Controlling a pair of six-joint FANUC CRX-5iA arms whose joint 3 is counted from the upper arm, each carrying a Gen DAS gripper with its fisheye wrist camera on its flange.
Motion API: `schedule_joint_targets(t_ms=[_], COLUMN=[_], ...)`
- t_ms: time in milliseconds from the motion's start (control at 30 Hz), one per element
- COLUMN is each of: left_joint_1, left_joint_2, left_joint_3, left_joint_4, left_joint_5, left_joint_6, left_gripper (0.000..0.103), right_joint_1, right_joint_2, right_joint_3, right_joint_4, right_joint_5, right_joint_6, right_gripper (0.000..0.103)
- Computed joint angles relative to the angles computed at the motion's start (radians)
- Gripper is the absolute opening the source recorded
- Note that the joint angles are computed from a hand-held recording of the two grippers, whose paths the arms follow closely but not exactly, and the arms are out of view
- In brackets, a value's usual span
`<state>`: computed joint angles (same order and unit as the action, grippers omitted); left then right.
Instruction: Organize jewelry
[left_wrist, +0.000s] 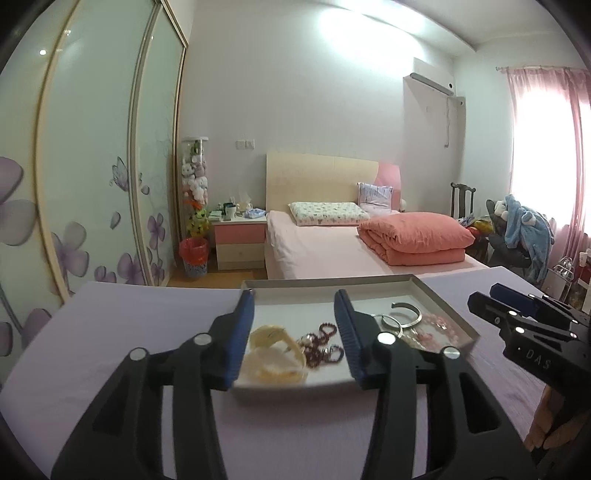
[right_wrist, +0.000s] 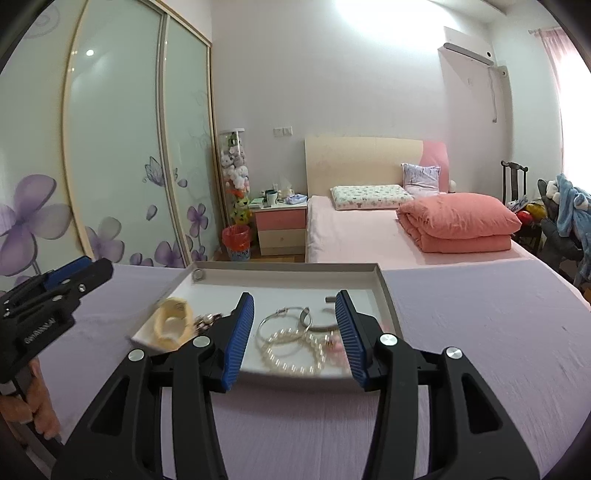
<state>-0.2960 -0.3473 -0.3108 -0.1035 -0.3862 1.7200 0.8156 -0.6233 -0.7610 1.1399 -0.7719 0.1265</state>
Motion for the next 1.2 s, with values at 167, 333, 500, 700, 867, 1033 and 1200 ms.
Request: schedule_joint_targets(t_ms=[167,333,500,700,867,1033,1200], left_joint_1=[-0.003,-0.032,-0.042,-0.155,-0.315,-0.452,-0.453], left_joint_2=[-0.161,-0.29,-0.384,-0.426,-0.413,-0.378,-0.377], left_joint_3=[-0.09,-0.147,-0.198,-0.176,-0.128,-0.083,-0.078], left_joint_4=[-0.02,-0.059,-0.059,-0.244,-0.443,-0.596,-0.599], left_joint_5=[-0.05,-0.15,-0.216,-0.308,-0.402,-0.483,-0.481], left_joint_6=[0.023,0.078,0.124,0.316,0.504,0.623,0.63], left_gripper=[0.057,0.062,0.066,0.077,0.088,0.098,0.099], right_joint_1=[0.224,0.456,0.621,0.787,0.906,0.975,0.979], right_joint_2=[-0.096,-0.157,-0.208,-0.264,-0.288,-0.297,-0.305], right_joint_3=[-0.04,-0.078,-0.11,-0.15,-0.177,-0.19,-0.193], right_joint_4=[0.02,0.054,0.054,0.037,0.05,0.067,0.076], right_joint_5=[-0.223,-0.447,-0.602,-0.757,-0.863,-0.939,-0.961], right_joint_6=[-0.04,-0.102,-0.168,-0.244,-0.282,-0.306,-0.319], right_gripper=[0.051,0.056,0.067,0.08,0.096,0.101,0.101])
